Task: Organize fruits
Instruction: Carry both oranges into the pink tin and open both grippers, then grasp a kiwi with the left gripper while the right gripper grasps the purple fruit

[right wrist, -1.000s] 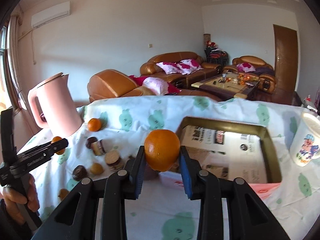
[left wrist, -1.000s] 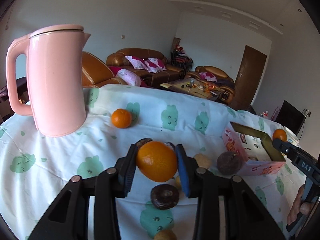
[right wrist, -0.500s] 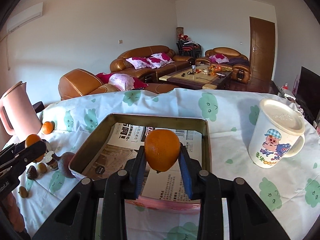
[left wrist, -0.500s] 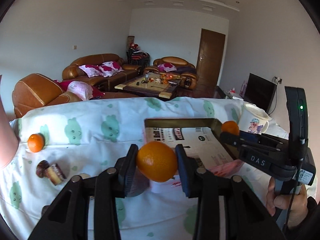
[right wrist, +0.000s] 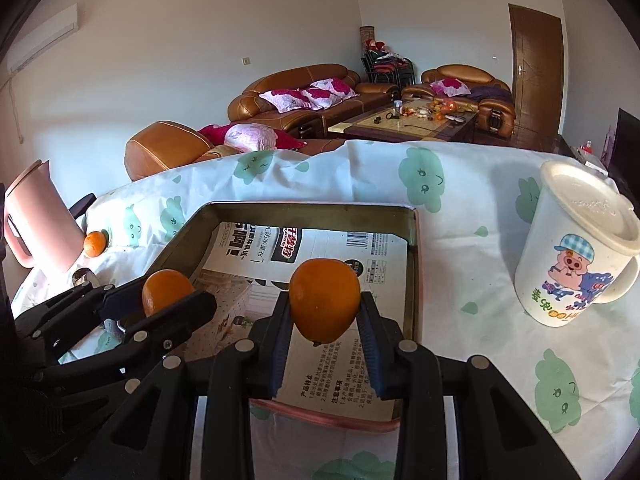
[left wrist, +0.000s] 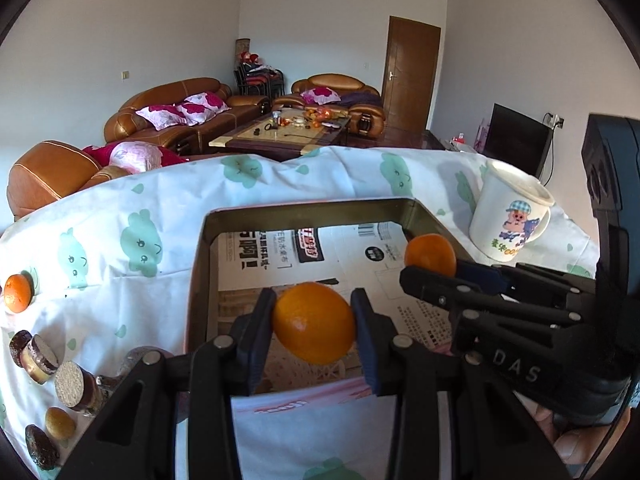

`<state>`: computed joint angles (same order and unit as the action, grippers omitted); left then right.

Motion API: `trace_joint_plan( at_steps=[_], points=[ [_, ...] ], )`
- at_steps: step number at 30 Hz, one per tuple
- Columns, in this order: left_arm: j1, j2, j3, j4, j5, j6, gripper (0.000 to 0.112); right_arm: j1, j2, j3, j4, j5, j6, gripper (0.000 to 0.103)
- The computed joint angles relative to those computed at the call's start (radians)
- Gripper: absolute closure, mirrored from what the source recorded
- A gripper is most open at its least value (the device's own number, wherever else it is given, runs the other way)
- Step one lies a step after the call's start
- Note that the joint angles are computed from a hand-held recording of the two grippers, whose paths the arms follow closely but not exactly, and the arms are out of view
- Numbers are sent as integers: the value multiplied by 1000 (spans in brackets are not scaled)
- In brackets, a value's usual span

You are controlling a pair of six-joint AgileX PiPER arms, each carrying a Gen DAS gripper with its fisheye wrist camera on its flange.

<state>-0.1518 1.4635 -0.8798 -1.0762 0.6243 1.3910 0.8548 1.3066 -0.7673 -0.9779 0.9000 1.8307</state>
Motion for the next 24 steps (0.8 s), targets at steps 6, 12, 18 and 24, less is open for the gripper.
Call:
trace_joint_plan(
  at_steps=[6,12,18,24],
  points=[
    [-11,-23,40,-29,-68,26,67,-37,-29,27,8,-87,10,68],
    [12,-76,80,-126,-138,87,33,-36,-30,33,-11,-92,35,66],
    [84,-168,154,-318,-129,285,9,2,-81,86,-132,-76,191,36],
    [142,-209,185,-321,-131,321,9,104,-53,62,-199,98,255,18]
  ],
)
